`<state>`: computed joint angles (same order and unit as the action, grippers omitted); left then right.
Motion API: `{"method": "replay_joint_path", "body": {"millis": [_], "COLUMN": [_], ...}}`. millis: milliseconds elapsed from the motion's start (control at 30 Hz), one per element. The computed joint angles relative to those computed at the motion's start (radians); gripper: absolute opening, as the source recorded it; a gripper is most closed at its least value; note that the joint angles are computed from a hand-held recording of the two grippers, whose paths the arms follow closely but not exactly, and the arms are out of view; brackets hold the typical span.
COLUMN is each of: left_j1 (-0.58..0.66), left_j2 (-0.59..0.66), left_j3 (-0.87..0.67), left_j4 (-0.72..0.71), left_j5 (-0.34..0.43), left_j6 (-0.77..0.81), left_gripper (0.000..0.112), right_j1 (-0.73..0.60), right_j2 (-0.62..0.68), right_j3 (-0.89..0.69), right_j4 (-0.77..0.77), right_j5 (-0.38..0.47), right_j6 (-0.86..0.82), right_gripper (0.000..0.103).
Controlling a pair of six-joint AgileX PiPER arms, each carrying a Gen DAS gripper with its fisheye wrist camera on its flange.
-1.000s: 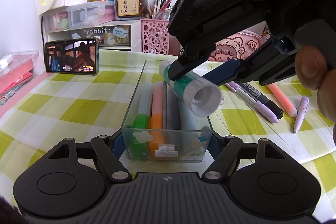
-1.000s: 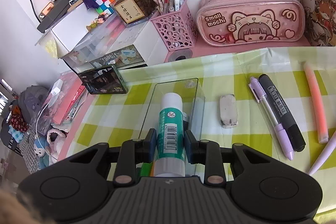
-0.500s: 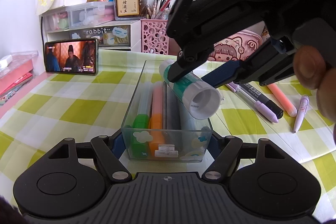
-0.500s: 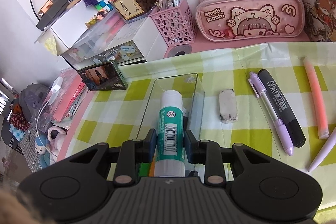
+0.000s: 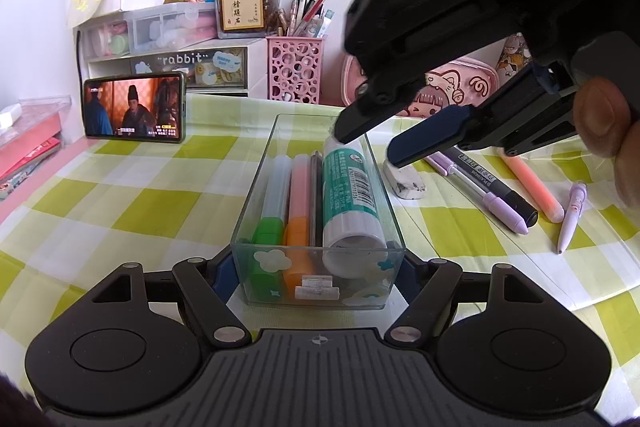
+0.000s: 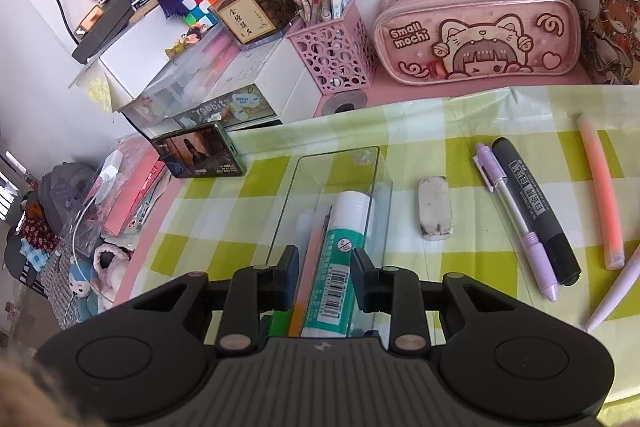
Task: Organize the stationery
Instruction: 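Carry the glue stick to the clear box, lower it in, release, then move the right gripper back and grasp the black marker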
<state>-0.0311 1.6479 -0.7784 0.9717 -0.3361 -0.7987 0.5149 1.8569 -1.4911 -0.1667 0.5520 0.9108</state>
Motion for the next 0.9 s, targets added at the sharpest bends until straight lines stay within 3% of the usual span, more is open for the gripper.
{"method": "replay_joint_path", "body": {"millis": [300, 500, 667, 900], "left_j1": [0.001, 0.003, -0.003, -0.017], "left_j2": [0.000, 0.002, -0.002, -0.024], "left_j3": [0.000, -0.001, 0.002, 0.020], "left_j4": [0.003, -0.009, -0.024, -0.054], "left_j5": [-0.001, 0.000, 0.011, 0.037], "left_j6": [-0.002, 0.007, 0.019, 0.047], "left_gripper": [0.073, 0.073, 0.073, 0.073], "right_j1": [-0.096, -0.162, -0.183, -0.182], "right_j2": [-0.140, -0.214, -0.218, -0.113], "right_j3": [0.209, 0.323, 0.355, 0.271], "right_j4": [-0.116, -0.269, -0.239, -0.207], "right_j5": [-0.121, -0.124, -0.127, -0.074], "right_j6": [0.132, 0.282, 0.181, 0.045], "right_gripper": [0.032, 0.032, 0.032, 0.032]}}
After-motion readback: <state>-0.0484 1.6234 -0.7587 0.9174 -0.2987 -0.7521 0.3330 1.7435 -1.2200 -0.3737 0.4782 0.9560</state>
